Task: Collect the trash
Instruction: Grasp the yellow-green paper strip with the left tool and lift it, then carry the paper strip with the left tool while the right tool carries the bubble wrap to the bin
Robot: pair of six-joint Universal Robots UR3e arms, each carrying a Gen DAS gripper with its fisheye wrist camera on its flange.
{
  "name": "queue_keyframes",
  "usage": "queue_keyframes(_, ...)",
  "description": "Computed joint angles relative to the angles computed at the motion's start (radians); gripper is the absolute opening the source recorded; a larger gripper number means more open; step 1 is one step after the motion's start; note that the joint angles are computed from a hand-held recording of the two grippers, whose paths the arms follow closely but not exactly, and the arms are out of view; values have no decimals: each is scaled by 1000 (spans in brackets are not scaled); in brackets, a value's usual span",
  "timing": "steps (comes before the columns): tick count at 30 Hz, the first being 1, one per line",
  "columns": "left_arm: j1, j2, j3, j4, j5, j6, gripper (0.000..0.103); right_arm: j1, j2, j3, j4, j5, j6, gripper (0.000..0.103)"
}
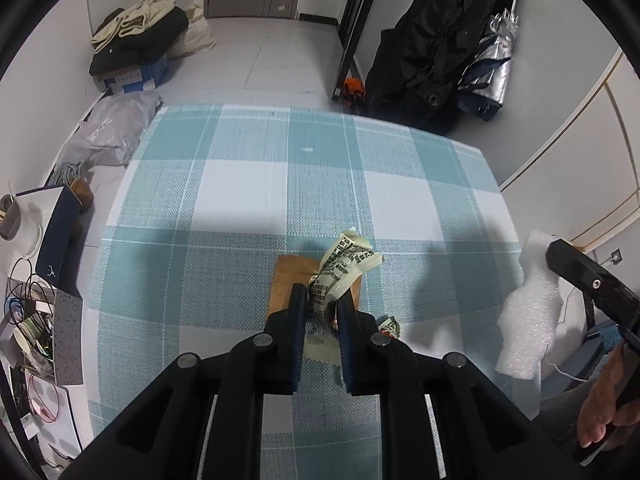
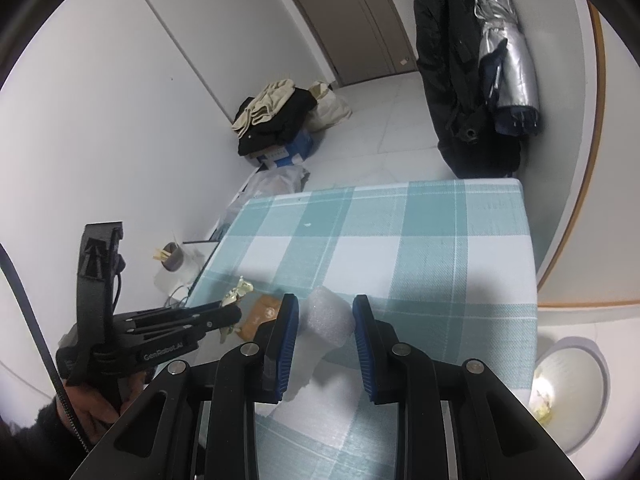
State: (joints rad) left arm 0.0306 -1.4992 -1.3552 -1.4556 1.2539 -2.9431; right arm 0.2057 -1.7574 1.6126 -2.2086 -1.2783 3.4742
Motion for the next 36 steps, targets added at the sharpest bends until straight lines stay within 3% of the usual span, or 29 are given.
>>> queue_keyframes(23, 200, 246, -86, -108, -245, 129, 10, 239, -76, 3, 2, -308, 217, 27)
queue_keyframes(36, 198, 314, -71, -147, -250, 167, 10, 310, -142, -8, 44, -401, 263, 26)
